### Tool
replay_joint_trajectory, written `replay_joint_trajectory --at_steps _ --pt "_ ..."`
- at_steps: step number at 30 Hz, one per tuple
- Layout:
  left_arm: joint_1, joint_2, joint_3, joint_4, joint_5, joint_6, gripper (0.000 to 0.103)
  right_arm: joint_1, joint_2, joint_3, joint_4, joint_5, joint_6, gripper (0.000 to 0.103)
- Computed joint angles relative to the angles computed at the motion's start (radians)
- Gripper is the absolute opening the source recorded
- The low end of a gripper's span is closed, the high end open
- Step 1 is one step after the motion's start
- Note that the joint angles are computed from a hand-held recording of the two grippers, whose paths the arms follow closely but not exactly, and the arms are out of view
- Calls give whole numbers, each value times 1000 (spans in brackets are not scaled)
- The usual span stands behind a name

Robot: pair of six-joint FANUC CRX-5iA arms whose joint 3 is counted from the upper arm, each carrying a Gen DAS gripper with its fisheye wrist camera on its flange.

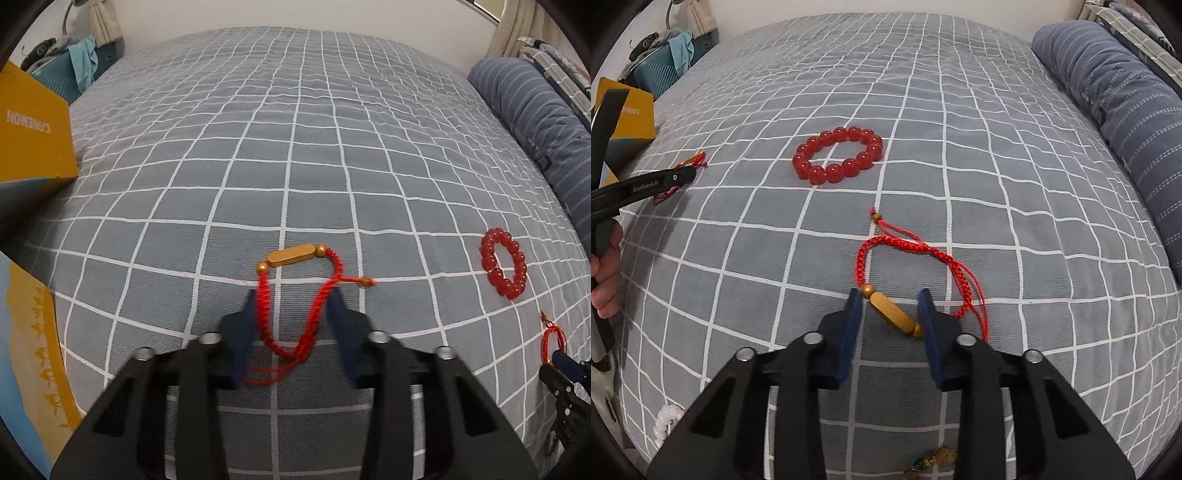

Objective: Organize jewelry
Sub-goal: 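Grasp the red cord bracelet with gold bead using the left tool, then carry red cord bracelets into the box with the left tool while the right tool does too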

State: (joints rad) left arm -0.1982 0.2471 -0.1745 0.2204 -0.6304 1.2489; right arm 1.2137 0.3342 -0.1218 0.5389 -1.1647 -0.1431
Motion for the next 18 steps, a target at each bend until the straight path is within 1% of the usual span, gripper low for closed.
replay_joint_trajectory --at_steps 1,2,6,8,14,18 --pt "0 0 0 5 -4 -6 15 1 6 8 0 -9 7 22" --pt "3 1 1 16 -11 -14 6 2 9 11 -1 -13 9 19" --pt "16 0 -6 61 -24 -36 5 2 6 14 -6 -19 -2 8" --pt "18 -2 -4 57 -30 -32 5 3 1 11 -5 -18 -10 8" --pt "10 -13 10 -1 -44 15 5 10 -6 7 3 -43 -38 8" --pt "9 -31 2 -7 -47 18 5 11 -13 5 6 -47 -54 8"
